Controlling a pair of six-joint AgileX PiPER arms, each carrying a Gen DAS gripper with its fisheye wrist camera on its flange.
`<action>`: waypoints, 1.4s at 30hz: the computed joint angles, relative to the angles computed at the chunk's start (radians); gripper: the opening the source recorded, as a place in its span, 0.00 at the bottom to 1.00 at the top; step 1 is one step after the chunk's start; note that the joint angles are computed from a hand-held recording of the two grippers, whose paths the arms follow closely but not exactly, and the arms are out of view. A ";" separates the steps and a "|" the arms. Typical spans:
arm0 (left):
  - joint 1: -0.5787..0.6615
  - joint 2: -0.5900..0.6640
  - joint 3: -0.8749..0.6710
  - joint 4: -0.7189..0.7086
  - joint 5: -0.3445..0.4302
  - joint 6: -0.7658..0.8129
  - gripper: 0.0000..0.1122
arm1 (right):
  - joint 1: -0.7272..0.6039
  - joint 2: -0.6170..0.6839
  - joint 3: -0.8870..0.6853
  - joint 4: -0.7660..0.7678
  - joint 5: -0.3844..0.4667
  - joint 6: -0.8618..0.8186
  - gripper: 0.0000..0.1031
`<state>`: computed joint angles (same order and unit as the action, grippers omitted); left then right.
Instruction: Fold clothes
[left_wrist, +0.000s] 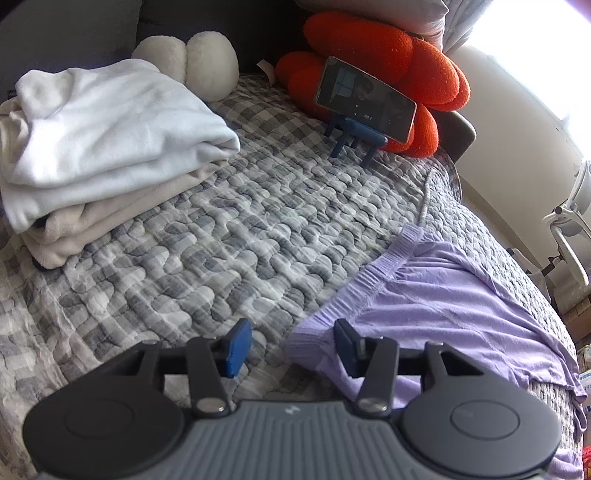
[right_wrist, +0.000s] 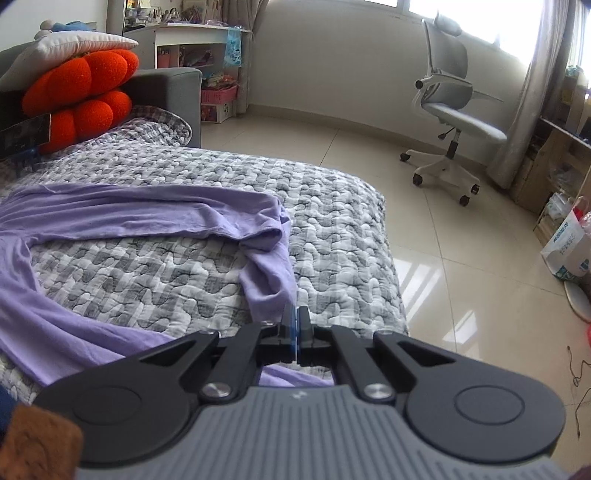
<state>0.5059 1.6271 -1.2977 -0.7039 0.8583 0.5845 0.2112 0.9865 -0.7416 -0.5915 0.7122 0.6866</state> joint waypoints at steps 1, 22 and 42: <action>-0.001 0.000 -0.010 0.001 -0.001 -0.011 0.47 | -0.009 0.012 -0.004 0.015 -0.011 -0.009 0.01; -0.393 0.516 -0.738 0.231 0.080 -0.353 0.64 | -0.349 0.417 -0.288 0.592 -0.185 -0.526 0.48; -0.435 0.468 -0.727 0.325 -0.118 -0.425 0.19 | -0.040 0.268 -0.218 -0.695 -0.061 0.170 0.00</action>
